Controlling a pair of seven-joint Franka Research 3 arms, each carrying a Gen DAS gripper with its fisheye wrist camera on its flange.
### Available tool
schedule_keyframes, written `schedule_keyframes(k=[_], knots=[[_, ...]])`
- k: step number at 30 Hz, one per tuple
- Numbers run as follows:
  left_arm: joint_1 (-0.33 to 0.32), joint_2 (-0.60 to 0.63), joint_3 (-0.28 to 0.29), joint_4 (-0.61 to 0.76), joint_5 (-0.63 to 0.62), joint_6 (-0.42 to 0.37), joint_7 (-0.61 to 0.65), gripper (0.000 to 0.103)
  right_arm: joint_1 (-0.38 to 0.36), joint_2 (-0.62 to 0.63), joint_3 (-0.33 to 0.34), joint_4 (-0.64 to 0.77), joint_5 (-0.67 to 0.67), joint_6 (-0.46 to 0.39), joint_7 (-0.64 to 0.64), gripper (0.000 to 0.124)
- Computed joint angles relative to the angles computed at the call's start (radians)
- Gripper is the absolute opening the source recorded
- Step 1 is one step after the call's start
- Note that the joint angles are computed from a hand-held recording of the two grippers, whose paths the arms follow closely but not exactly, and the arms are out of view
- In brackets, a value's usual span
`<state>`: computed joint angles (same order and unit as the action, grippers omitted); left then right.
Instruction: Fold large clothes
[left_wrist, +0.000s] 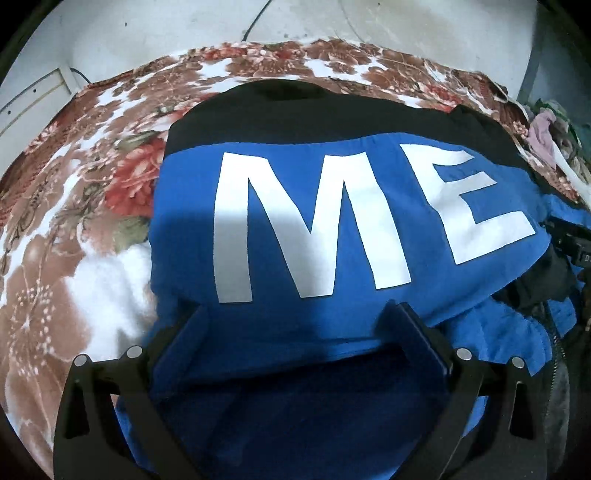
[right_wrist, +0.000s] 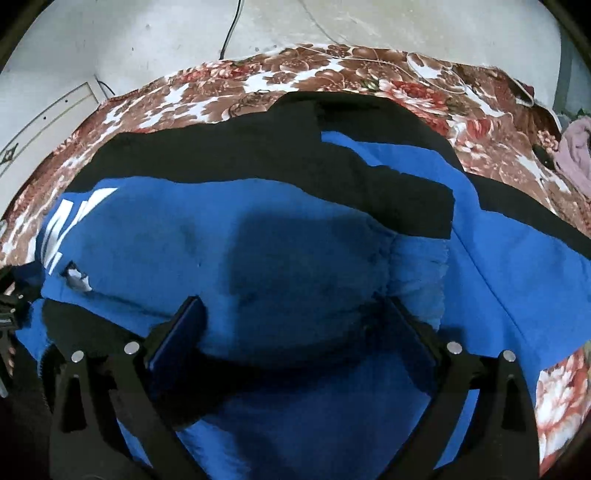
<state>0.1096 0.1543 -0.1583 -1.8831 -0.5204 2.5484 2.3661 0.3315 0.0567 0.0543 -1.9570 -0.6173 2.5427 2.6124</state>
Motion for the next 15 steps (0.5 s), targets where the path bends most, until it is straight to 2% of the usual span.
schedule_keyframes(k=[4, 7, 10, 15], knots=[[-0.003, 0.000, -0.003, -0.018, -0.014, 0.037, 0.005, 0.098, 0.006, -0.007, 0.001, -0.010, -0.039, 0.006, 0.032, 0.097], [-0.014, 0.001, -0.002, -0.027, 0.033, 0.070, -0.018, 0.098, -0.004, -0.070, 0.005, -0.068, -0.131, 0.051, 0.147, 0.097], [0.003, 0.011, -0.009, -0.007, -0.007, 0.038, 0.005, 0.098, -0.028, -0.180, 0.039, -0.145, -0.141, 0.013, 0.193, 0.098], [0.007, 0.003, -0.014, -0.020, -0.035, 0.056, 0.026, 0.098, -0.079, -0.470, 0.077, -0.350, -0.075, -0.093, 0.150, 0.098]])
